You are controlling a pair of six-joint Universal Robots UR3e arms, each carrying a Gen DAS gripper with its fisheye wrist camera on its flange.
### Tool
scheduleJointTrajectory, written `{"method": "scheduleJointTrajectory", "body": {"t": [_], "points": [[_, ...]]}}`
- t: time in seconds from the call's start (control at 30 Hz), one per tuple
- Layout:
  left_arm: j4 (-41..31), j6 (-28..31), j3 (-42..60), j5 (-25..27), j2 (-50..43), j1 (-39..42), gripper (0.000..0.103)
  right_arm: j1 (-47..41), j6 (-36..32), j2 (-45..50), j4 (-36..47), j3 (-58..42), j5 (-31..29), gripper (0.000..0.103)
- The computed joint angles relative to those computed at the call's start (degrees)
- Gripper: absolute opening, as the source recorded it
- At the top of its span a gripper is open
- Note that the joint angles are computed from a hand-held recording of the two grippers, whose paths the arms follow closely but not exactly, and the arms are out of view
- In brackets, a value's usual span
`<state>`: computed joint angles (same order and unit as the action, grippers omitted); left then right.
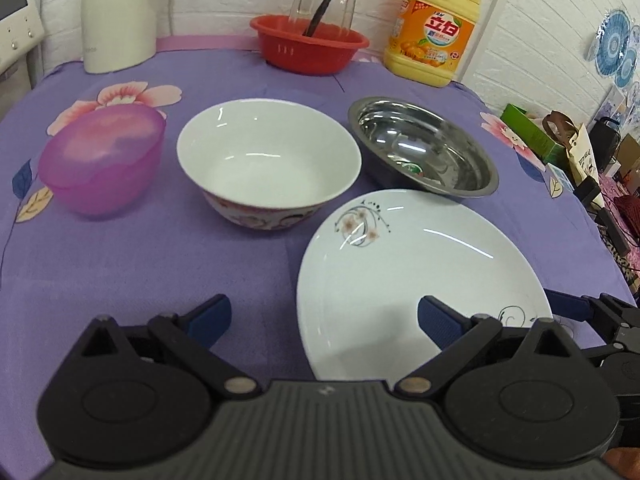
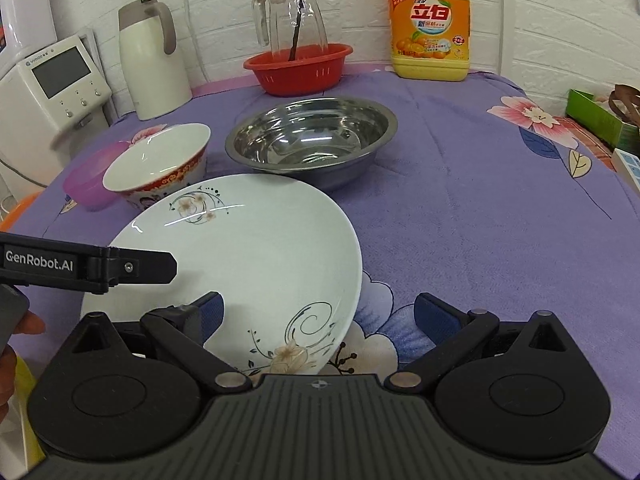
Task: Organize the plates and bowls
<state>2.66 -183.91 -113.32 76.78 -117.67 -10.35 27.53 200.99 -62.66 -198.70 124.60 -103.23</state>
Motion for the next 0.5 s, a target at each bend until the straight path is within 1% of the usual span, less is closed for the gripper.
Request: {"method": "scheduleJointTrajectory", "body": {"t": [0.07, 0.13, 0.3, 0.37, 0.5], "points": [[0.23, 0.91, -0.03, 0.17, -0.14, -0.37, 0.098, 0.61, -0.75, 1.25, -0.03, -1.17, -1.09, 0.103], [0.76, 1.39, -0.38, -0.8, -0.19, -0.41, 0.098, 1.33, -1.41, 1.94, 0.2, -1.97, -2.38, 0.103], [-0.68, 2.72, 0.74, -3.4, -0.52, -0.64, 0.098, 2.7, 0.1, 2.89, 0.04, -2.91, -4.34, 0.103], [-0.91, 2.9, 1.65, -3.18, -1.13, -1.31, 0.098, 3.31, -0.59, 3.37, 0.35, -3.83, -3.78, 0.103], [-1.07, 3.71, 2.99, -1.01, -2.04, -2.76, 0.097, 4.17, -1.35, 4.3, 0.1, -5.0, -3.26, 0.103]]}}
